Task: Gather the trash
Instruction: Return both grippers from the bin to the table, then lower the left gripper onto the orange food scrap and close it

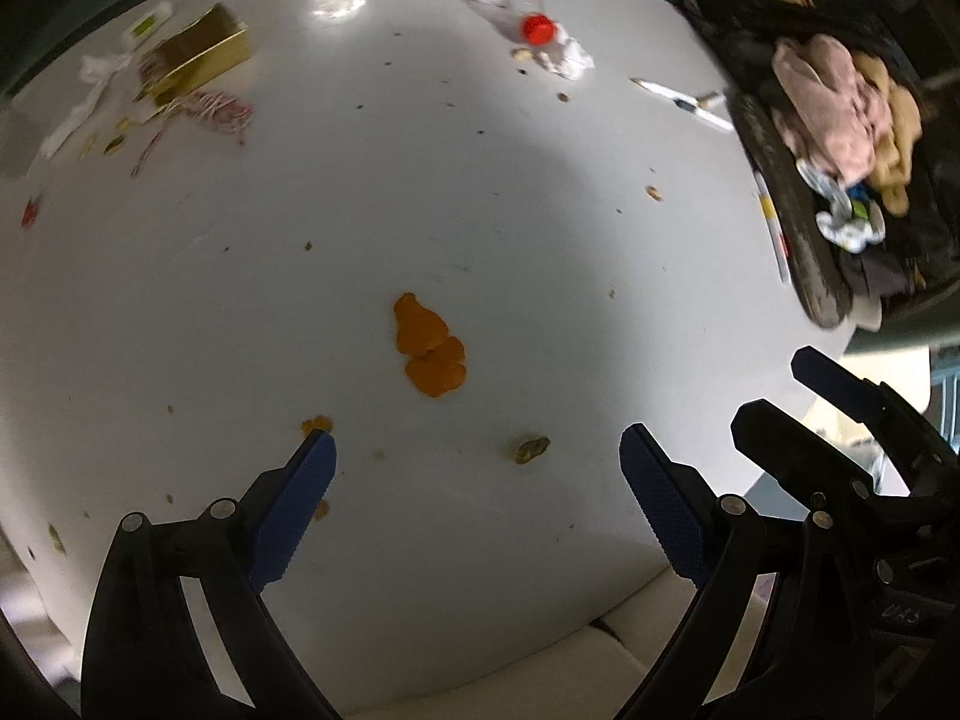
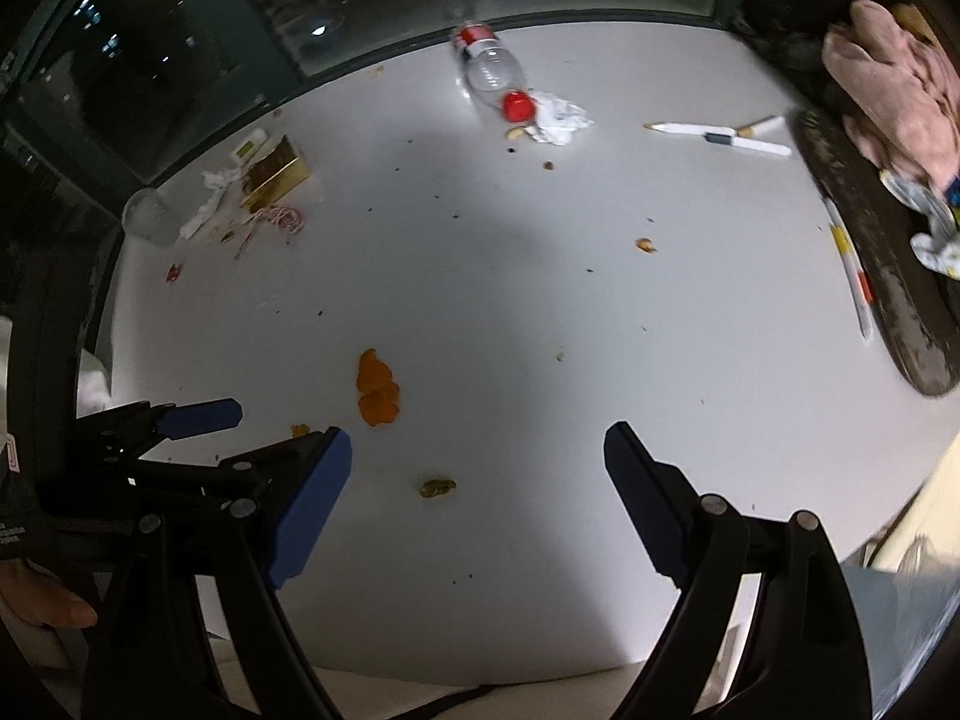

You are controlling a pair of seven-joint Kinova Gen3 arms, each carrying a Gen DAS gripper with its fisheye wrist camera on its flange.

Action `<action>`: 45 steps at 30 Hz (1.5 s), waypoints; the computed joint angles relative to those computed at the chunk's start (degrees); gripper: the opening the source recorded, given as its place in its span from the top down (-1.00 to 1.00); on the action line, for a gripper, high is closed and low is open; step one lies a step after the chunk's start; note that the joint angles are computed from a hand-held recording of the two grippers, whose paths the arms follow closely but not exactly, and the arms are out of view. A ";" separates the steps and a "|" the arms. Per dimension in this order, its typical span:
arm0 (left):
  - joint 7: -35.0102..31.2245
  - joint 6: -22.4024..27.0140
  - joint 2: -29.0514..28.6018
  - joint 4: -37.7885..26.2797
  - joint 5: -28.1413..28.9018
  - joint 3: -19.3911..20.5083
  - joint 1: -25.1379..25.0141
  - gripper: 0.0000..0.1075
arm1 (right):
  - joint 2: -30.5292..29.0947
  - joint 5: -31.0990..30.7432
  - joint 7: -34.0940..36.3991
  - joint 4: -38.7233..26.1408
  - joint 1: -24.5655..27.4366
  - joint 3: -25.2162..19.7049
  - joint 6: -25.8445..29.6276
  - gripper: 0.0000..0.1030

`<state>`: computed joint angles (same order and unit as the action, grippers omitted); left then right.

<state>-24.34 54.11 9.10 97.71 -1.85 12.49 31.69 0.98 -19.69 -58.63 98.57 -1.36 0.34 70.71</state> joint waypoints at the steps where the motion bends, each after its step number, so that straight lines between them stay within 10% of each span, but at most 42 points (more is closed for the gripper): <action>1: 1.46 0.07 0.10 0.16 0.00 -0.20 0.15 -0.72 | 0.64 -0.05 0.95 -0.36 -0.05 -0.03 0.09 -0.61; 30: 31.86 -4.88 6.76 -0.75 -5.63 -4.18 5.83 -0.72 | 21.11 0.96 24.54 -18.38 2.91 -4.77 11.30 -0.61; 45: 25.87 -9.04 9.51 1.66 -1.16 -3.92 1.72 -0.43 | 26.13 1.85 20.92 -22.76 1.65 -5.13 12.08 -0.61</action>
